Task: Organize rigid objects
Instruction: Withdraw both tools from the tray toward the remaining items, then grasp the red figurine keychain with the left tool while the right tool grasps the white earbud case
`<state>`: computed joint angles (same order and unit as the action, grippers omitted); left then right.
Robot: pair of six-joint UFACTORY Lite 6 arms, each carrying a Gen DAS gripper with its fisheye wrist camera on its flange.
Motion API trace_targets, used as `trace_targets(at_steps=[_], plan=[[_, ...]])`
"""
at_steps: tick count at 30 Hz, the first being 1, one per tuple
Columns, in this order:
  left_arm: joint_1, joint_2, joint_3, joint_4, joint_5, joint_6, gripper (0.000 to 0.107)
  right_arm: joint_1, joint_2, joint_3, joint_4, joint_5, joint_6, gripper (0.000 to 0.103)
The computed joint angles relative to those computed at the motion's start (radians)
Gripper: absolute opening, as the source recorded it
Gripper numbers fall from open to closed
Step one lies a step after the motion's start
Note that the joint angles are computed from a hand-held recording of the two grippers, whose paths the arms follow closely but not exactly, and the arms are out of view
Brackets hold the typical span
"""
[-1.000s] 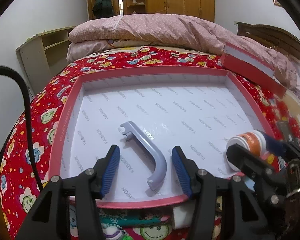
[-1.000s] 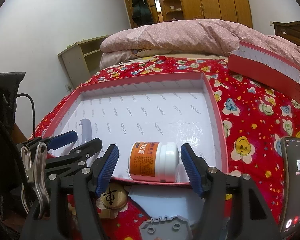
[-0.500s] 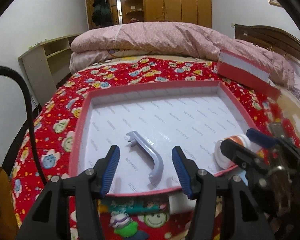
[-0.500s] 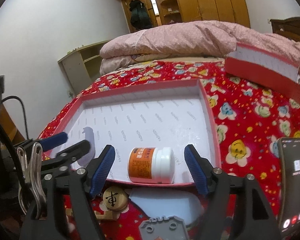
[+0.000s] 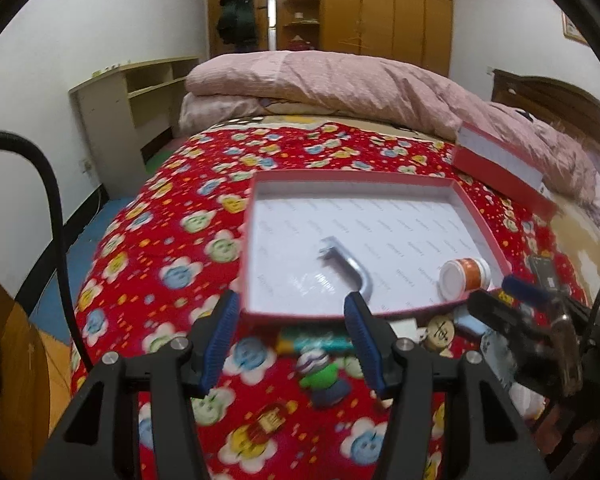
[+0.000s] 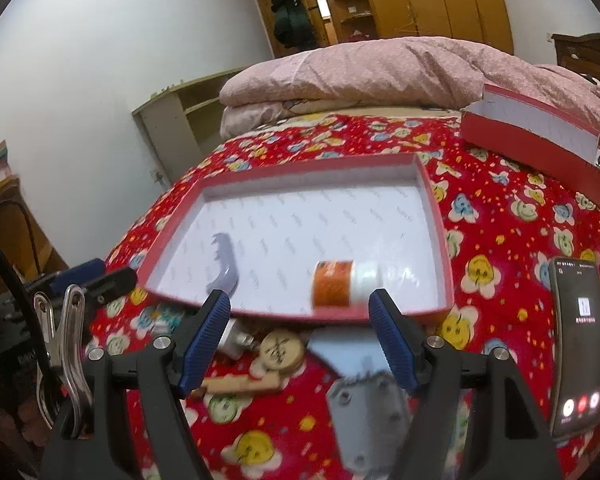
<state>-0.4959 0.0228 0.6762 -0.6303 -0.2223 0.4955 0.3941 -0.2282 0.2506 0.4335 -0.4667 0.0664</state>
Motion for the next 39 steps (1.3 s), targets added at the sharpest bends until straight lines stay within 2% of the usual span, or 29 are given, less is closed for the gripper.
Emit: trace_targets(at_steps=[9, 14, 20, 25, 34, 39], plan=[[0.09, -0.155, -0.183, 0.182, 0.012, -0.15, 0.058, 0.181, -0.163, -0.108, 0.398, 0.014, -0.28, 0.074], [0.134, -0.166, -0.249, 0.424, -0.011, -0.383, 0.058, 0.312, -0.229, -0.154, 0.681, -0.017, -0.477, 0.074], [0.169, -0.131, -0.289, 0.648, -0.071, -0.57, 0.058, 0.43, -0.234, -0.199, 0.828, -0.032, -0.519, 0.074], [0.163, -0.073, -0.304, 0.676, -0.132, -0.576, 0.058, 0.572, -0.253, -0.25, 0.967, -0.087, -0.555, 0.074], [0.146, 0.048, -0.297, 0.741, -0.229, -0.615, 0.057, 0.744, -0.252, -0.277, 1.099, -0.163, -0.57, 0.074], [0.109, 0.105, -0.288, 0.688, -0.283, -0.57, 0.045, 0.839, -0.205, -0.267, 1.124, -0.214, -0.534, 0.074]])
